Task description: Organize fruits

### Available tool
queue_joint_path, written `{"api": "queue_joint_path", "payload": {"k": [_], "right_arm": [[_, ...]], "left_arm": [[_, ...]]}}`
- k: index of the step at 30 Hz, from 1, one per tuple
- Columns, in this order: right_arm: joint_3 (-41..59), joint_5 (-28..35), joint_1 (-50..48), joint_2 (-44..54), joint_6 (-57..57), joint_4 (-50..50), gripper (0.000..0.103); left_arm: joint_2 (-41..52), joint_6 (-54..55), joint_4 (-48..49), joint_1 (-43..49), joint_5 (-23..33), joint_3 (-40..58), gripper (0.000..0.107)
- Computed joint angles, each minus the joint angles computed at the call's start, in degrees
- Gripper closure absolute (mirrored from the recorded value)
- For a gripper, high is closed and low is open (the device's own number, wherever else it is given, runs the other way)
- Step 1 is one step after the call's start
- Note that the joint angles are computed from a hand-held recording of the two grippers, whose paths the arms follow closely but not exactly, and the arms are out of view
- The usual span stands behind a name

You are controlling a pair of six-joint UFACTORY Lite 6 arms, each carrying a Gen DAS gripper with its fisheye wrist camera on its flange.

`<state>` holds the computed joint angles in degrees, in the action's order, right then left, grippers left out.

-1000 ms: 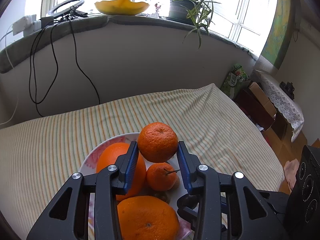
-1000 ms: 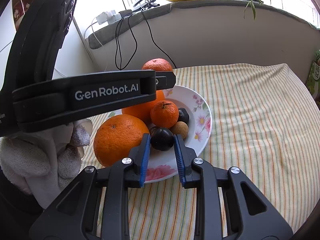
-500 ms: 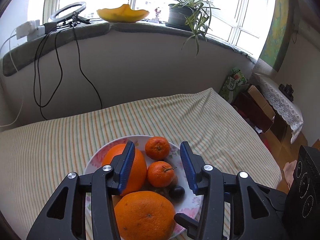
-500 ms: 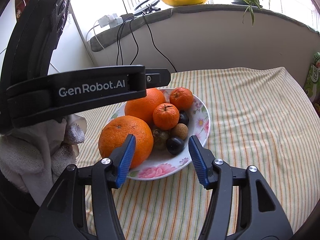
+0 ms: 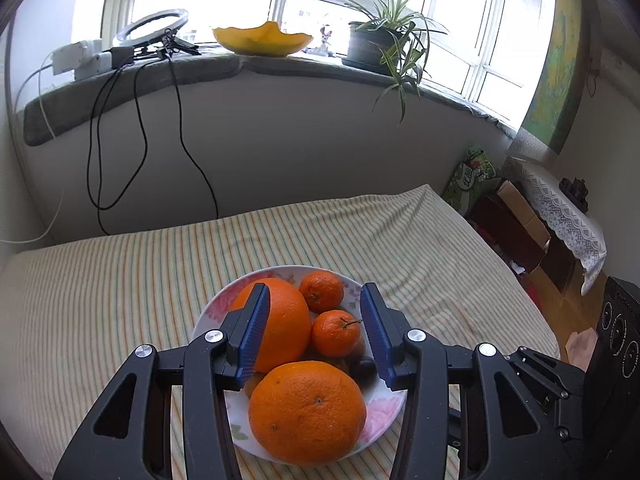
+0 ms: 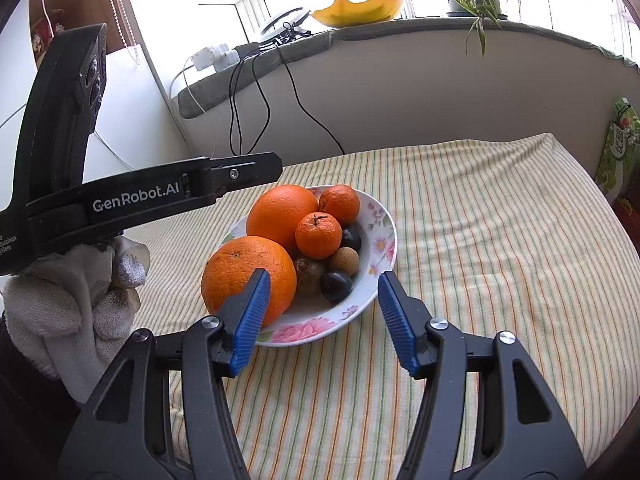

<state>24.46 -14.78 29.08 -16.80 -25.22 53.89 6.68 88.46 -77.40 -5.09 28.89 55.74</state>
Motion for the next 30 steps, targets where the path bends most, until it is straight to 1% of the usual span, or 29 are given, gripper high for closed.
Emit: {"api": "queue_joint_path", "payload": {"k": [2, 6, 7, 8, 9, 10, 12, 14, 16, 17, 19, 22, 25, 28, 30], "right_arm": [[-0.99, 0.03, 0.15, -1.98, -2.75, 3.00, 0.039], [-2.05, -1.57, 2.21, -4.93, -12.82, 13.66, 0.038], [-1.83, -1.86, 2.71, -5.12, -14.63, 15.59, 0.038], [-1.82, -2.21, 3.30, -5.48, -16.32, 17.46, 0.037], [-1.95, -2.71, 3.95, -5.98, -18.05, 19.34, 0.034], [-2.06, -3.50, 4.75, -6.43, -19.63, 21.16, 0.029], [-2.43, -5.46, 6.64, -7.62, -23.42, 25.51, 0.024], [-2.73, -7.67, 8.55, -8.84, -26.79, 29.50, 0.021], [-3.41, -9.73, 10.49, -10.48, -29.53, 32.72, 0.016], [-3.58, -10.84, 11.51, -11.14, -30.97, 34.30, 0.014], [-3.87, -13.46, 13.62, -12.32, -33.77, 37.52, 0.010], [-4.41, -16.73, 16.71, -13.93, -35.92, 41.13, 0.005], [-5.10, -20.72, 20.28, -15.15, -36.18, 43.77, 0.004], [-5.96, -25.19, 23.94, -16.09, -35.72, 45.92, 0.003], [-6.65, -26.68, 25.07, -16.96, -35.29, 46.69, 0.002]], "left_arm": [[-1.47, 0.79, -0.30, 1.08, 0.52, -1.41, 0.061], [-5.86, 2.34, -0.76, 3.32, 1.57, -5.26, 0.061], [-7.06, 2.67, -0.77, 4.00, 2.06, -6.21, 0.056], [-8.67, 3.16, -1.05, 4.61, 2.27, -7.54, 0.052], [-10.15, 3.59, -1.25, 5.25, 2.42, -8.76, 0.048], [-11.60, 3.51, -1.03, 5.79, 2.49, -9.87, 0.048], [-14.82, 3.98, -1.07, 7.27, 3.16, -12.39, 0.047], [-18.19, 4.36, -1.25, 9.16, 4.50, -15.10, 0.042], [-21.65, 4.24, -1.07, 10.81, 5.29, -17.79, 0.036], [-23.78, 4.09, -0.92, 11.55, 5.40, -19.36, 0.035], [-27.35, 4.21, -0.62, 13.19, 6.11, -22.14, 0.027], [-33.36, 3.55, 0.89, 14.52, 5.19, -26.60, 0.025], [-39.28, 3.38, 1.52, 14.76, 1.90, -31.19, 0.023], [-42.72, 1.62, 2.99, 17.11, 1.98, -34.47, 0.022], [-43.95, 0.54, 3.67, 18.53, 2.65, -35.90, 0.022]]}}
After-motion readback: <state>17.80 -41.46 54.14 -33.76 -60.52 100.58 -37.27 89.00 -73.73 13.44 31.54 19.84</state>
